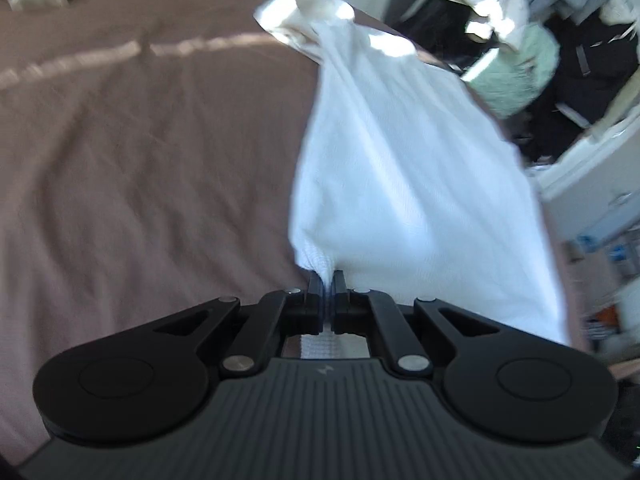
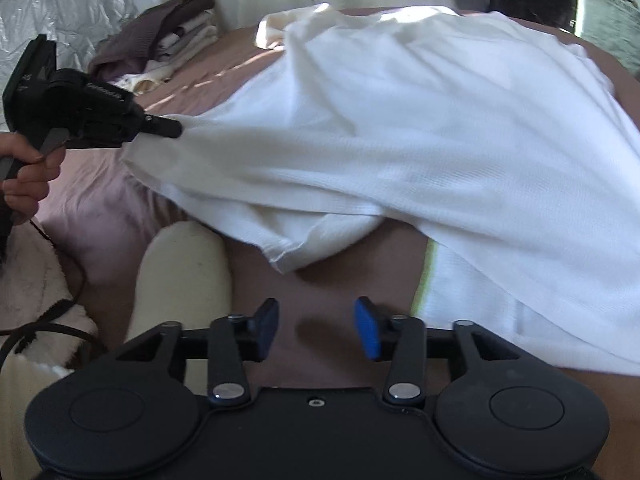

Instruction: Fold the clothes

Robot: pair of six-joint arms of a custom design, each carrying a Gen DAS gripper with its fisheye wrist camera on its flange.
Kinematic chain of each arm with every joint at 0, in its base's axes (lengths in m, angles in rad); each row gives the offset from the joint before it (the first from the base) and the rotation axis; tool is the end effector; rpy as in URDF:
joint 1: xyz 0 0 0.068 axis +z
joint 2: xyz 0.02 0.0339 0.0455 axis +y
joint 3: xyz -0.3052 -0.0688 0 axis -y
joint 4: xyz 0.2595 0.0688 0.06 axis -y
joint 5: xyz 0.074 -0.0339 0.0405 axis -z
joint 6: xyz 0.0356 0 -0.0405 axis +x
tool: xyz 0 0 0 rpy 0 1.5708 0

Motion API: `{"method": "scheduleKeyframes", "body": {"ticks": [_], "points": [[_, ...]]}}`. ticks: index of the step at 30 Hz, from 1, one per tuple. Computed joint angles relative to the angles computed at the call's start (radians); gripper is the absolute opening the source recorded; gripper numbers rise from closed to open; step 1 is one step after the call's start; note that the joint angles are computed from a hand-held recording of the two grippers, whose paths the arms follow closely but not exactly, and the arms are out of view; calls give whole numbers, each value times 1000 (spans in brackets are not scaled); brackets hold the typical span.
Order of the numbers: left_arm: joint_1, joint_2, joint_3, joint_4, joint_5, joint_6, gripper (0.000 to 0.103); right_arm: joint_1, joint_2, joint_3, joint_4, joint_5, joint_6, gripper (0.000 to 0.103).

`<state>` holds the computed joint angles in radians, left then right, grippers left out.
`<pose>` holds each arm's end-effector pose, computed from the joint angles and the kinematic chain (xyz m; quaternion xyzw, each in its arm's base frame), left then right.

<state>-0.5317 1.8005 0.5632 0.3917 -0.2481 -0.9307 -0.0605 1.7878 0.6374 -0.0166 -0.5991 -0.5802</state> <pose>0.2657 -0.1461 0.1039 -0.2269 0.9007 -0.1489 0.3393 0.2877 0.0027 0.1040 -0.2977 0.8894 0.2141 0.2729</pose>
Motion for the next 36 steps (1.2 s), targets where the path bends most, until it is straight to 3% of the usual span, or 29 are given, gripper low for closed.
{"method": "scheduleKeyframes", "body": {"ticks": [5, 10, 12, 15, 16, 18, 19, 20, 24, 27, 31, 36], "points": [[-43, 0, 48, -73, -123, 44, 2, 82, 18, -42, 178, 83, 65, 53], [-50, 9, 61, -85, -126, 58, 2, 129, -3, -90, 274, 117, 10, 56], [-49, 8, 57, -78, -124, 53, 2, 135, 13, -74, 276, 109, 49, 65], [-45, 8, 50, -64, -112, 35, 2, 141, 44, -46, 291, 90, 115, 67], [-43, 9, 47, -59, -107, 29, 2, 147, 58, -36, 304, 103, 121, 66], [-40, 8, 40, -52, -98, 22, 2, 164, 87, -21, 349, 158, 134, 37], [-41, 3, 37, -52, -96, 29, 2, 162, 86, -11, 347, 178, 145, 12], [-52, -12, 34, -67, -105, 37, 2, 150, 76, 4, 321, 180, 158, 5], [-160, -98, -17, -73, -204, 56, 2, 87, -107, -19, 186, 168, 79, 5], [-160, -74, 11, -151, -189, 19, 2, 68, -186, -38, 97, 226, -33, 5], [-135, -13, 72, -270, -143, -8, 2, 79, -110, -50, 79, 308, -153, 5], [-159, 5, 102, -327, -159, 9, 2, 39, -119, 13, -72, 250, -129, 5]]}}
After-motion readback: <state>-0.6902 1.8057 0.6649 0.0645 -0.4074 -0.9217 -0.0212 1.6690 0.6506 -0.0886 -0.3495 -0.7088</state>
